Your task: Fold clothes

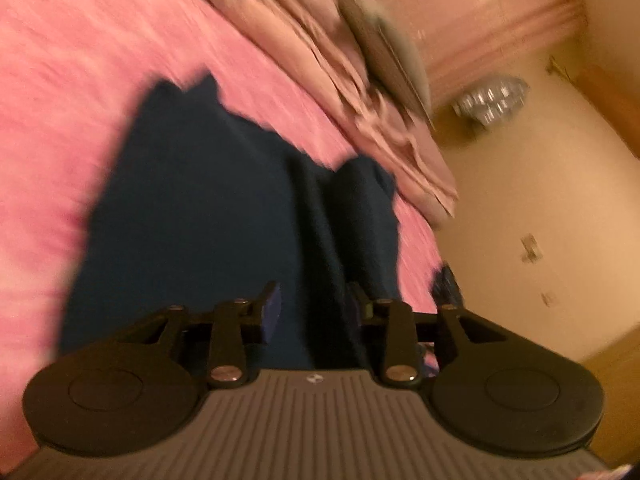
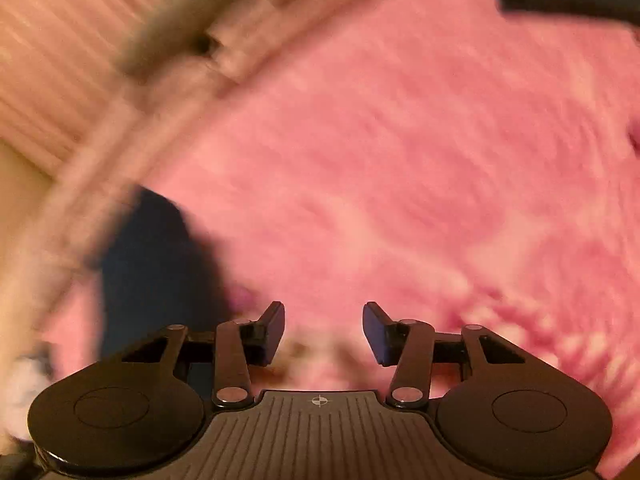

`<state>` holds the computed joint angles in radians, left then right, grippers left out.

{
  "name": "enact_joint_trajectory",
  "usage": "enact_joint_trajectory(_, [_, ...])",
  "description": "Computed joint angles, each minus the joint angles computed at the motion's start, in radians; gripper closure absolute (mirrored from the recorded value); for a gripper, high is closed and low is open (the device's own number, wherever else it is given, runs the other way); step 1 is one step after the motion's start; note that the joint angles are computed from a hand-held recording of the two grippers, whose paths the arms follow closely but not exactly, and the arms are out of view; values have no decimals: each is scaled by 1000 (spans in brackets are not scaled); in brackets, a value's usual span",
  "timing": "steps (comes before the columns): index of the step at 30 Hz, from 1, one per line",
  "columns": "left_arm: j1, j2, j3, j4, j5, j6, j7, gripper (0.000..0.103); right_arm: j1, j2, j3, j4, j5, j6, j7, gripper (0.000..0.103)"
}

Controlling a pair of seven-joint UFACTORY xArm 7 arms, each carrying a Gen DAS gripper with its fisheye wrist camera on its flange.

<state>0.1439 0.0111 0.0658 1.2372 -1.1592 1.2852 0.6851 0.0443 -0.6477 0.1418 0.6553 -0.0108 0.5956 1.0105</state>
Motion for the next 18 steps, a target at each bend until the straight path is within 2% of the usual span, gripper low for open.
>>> enact_joint_trajectory(3, [-31, 73, -37, 56, 11, 8, -65, 66, -19, 74, 56, 43, -81, -11, -17, 55])
enact_joint_trajectory(7, [-46, 127, -73, 104, 6, -13, -120, 64, 19, 177, 30, 100, -85, -62, -74, 55])
enact_joint_trajectory(14, [-9, 182, -101, 134, -142, 41, -128, 55, 54, 311, 35, 219, -151, -10, -163, 55])
enact_joint_trajectory(15, [-8, 186, -104, 136, -150, 43, -126, 52, 60, 324, 33, 232, -158, -1, -179, 55])
enact_joint_trajectory(18, [-21, 204, -119, 158, -120, 41, -126, 52, 80, 356, 8, 257, -136, -4, -224, 55])
